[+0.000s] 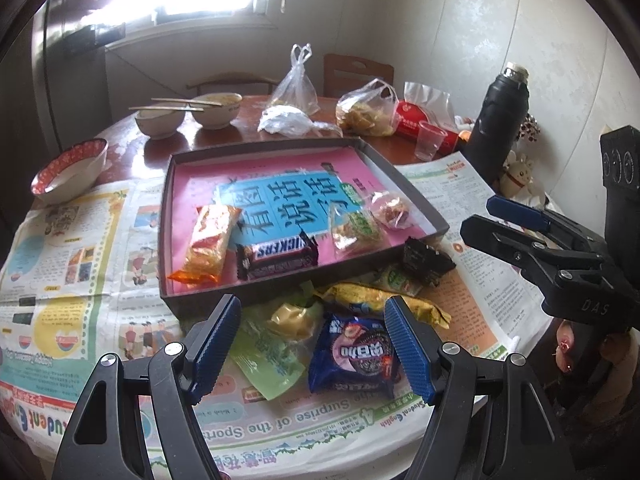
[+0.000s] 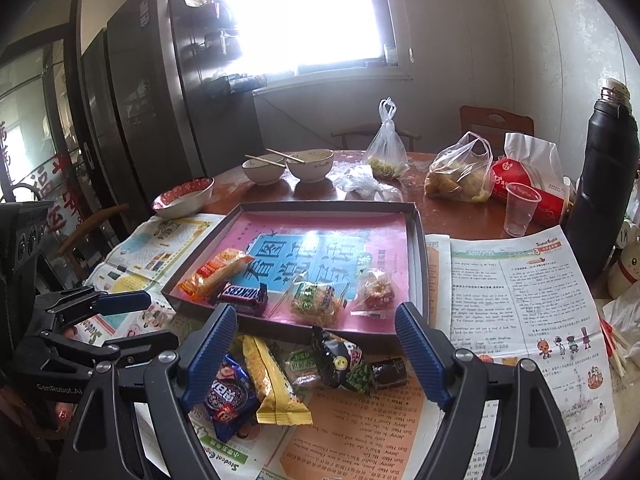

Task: Organize snacks
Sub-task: 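Withdraw both grippers from the tray toward the remaining snacks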

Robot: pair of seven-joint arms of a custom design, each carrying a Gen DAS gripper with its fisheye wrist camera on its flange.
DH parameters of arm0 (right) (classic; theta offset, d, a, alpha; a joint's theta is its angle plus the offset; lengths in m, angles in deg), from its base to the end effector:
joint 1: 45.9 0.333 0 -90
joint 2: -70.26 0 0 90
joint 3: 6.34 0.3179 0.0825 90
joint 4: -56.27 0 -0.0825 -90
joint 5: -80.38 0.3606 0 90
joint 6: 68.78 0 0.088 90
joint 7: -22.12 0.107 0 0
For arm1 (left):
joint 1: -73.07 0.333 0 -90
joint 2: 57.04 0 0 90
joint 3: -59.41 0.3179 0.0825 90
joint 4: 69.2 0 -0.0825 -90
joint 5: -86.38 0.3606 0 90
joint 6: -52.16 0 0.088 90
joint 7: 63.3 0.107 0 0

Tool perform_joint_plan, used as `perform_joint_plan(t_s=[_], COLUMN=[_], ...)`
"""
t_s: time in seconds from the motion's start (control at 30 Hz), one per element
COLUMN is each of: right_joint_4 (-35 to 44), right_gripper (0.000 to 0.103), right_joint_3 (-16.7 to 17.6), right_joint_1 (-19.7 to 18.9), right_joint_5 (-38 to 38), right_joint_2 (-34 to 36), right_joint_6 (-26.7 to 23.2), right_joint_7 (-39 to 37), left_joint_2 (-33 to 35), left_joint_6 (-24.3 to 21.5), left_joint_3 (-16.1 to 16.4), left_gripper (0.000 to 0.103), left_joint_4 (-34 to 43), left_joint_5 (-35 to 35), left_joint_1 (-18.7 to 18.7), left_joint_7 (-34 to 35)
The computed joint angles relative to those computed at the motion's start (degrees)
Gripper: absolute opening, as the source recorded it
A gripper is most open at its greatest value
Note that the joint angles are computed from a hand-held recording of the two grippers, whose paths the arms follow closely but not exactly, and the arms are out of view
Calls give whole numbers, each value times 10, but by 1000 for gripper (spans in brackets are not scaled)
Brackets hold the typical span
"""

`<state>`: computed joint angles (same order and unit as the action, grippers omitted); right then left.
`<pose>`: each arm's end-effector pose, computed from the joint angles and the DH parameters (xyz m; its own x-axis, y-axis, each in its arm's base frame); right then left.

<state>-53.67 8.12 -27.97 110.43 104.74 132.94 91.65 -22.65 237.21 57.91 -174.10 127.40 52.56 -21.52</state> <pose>0.5919 0.2736 0.3111 0.2828 -0.9482 -0.1450 -0.5932 -0.0540 -0.8032 0.5942 -0.3061 0.3031 -0.3192 -0.9366 0.1447 -0.7124 0.1364 -0.6884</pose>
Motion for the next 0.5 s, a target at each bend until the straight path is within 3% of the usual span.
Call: perform_joint_plan(t_s=[0.03, 0.5], right_joint_4=[0, 2], right_gripper=[81, 81], right_joint_3=[-4, -16], right_joint_1=[4, 15], right_joint_5=[3, 15], right_joint_2=[0, 5], right_joint_6=[-1, -22], right_joint_7=[-1, -13], left_joint_2=[2, 18], left_joint_6=[-5, -36], left_joint_3=[-18, -84], left_gripper=[76, 76], left_joint_4=[1, -2], left_joint_5=[-1, -27], left_joint_1=[14, 58], left_joint_7=[9, 65])
